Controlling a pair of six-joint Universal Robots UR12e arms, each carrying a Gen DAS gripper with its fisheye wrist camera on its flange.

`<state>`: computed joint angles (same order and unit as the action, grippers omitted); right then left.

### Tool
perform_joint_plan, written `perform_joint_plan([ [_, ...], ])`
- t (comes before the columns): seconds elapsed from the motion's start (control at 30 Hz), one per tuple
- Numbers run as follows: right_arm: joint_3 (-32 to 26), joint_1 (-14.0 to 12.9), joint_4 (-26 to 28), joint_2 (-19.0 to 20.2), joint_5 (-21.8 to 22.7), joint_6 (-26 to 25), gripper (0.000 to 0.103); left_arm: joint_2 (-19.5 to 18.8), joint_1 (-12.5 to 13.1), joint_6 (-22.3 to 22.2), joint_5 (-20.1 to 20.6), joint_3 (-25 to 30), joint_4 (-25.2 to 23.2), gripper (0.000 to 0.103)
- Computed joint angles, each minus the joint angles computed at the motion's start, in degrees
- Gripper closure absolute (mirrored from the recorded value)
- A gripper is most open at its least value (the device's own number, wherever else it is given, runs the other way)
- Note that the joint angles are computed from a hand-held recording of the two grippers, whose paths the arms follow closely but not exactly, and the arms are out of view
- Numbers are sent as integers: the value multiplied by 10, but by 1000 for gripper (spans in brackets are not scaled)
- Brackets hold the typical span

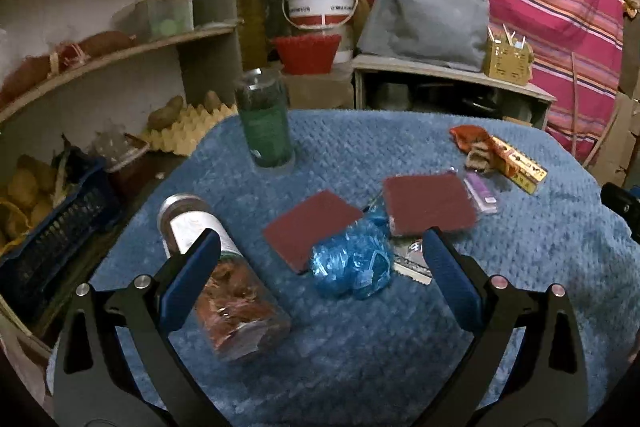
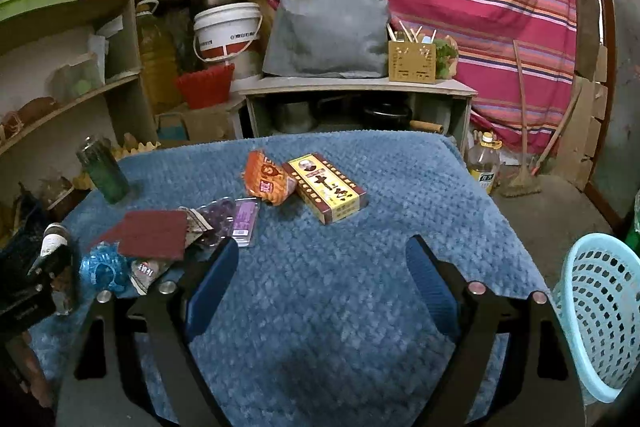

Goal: Collect trash
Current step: 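Move both tools back over the table toward the remaining trash, then grasp the blue plastic bag with the left tool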

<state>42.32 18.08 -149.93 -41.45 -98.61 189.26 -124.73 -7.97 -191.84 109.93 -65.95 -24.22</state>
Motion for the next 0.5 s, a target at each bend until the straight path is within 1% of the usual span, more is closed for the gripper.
perform_joint_plan([
  [0.17,-18,1,14,10,-8,-3,19,-13,3,6,-24,13,-7,6],
  [0.3,-28,-2,21,15,-6,13,19,-29,3,8,-34,37,-43,6],
  [0.37,-34,-4,29,18,-3,23,19,-35,5,6,-50,52,-74,13],
  [0.43,-38,-5,34,21,-1,27,19,-40,10,2,-72,62,-92,22],
  [0.47,-41,-5,37,22,-1,26,19,-43,10,1,-72,66,-98,25],
  [0.5,-45,-5,41,25,-2,24,19,-46,10,2,-70,72,-106,33],
])
